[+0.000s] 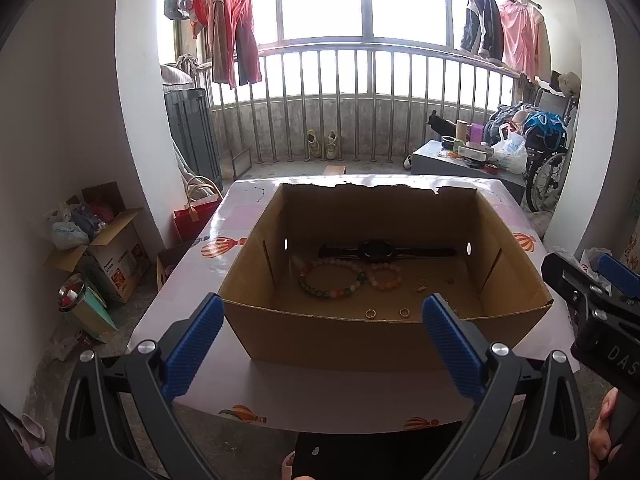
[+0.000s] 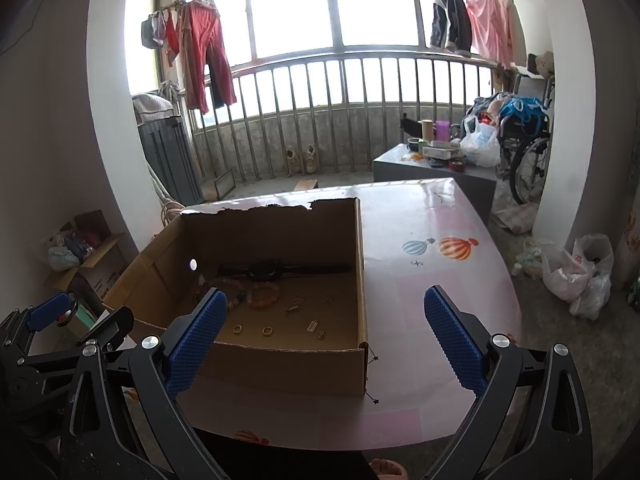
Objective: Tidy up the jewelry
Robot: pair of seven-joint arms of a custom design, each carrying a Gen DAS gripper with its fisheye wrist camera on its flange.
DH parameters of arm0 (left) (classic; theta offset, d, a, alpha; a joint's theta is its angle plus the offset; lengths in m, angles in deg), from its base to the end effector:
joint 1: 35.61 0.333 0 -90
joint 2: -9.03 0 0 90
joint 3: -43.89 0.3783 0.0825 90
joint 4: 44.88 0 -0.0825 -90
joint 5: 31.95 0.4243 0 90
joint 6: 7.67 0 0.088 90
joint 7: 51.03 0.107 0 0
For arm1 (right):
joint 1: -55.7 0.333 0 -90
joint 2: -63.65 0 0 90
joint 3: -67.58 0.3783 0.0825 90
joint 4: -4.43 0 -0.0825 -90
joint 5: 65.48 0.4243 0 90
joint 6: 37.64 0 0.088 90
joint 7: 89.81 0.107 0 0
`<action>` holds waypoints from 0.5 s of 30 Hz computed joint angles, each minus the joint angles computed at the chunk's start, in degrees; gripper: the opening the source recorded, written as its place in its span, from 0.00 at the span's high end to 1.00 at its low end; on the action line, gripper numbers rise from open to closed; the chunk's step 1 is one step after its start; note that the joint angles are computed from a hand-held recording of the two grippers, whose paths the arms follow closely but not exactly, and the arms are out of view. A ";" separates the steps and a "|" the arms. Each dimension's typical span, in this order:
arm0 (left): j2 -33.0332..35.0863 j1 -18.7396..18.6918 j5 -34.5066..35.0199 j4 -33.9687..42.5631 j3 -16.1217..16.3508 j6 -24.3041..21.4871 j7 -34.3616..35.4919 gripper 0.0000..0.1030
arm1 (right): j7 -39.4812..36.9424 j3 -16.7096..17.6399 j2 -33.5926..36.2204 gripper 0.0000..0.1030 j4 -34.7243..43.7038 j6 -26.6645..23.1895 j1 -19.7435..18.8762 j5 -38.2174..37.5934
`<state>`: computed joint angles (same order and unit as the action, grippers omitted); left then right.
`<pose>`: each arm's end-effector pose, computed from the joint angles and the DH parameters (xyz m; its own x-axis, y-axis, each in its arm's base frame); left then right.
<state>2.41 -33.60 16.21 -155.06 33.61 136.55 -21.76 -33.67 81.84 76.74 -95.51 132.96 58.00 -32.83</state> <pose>0.5984 -0.0999 0.6710 0.3940 -0.9185 -0.0333 -0.5272 -0.1962 -0.8268 0.7062 0.1506 0.6019 0.3632 -0.9285 -0.0769 -0.4922 -0.1212 -0.8620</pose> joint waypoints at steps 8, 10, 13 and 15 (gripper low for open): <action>-0.06 -0.05 -0.57 0.00 0.10 -0.03 0.25 0.05 | 0.35 -0.28 0.01 0.08 -0.03 -0.18 0.21 -0.38; -0.12 0.04 -0.47 -0.01 0.06 -0.08 -0.01 0.05 | 0.25 -0.35 0.23 0.08 0.12 -0.27 0.16 -0.59; -0.10 0.09 -0.13 0.03 -0.04 -0.35 -0.11 0.05 | 0.06 -0.24 0.34 0.08 0.22 -0.44 -0.06 -0.59; -0.06 0.05 0.00 0.07 -0.08 -0.54 -0.11 0.05 | 0.00 -0.21 0.34 0.08 0.24 -0.48 -0.10 -0.56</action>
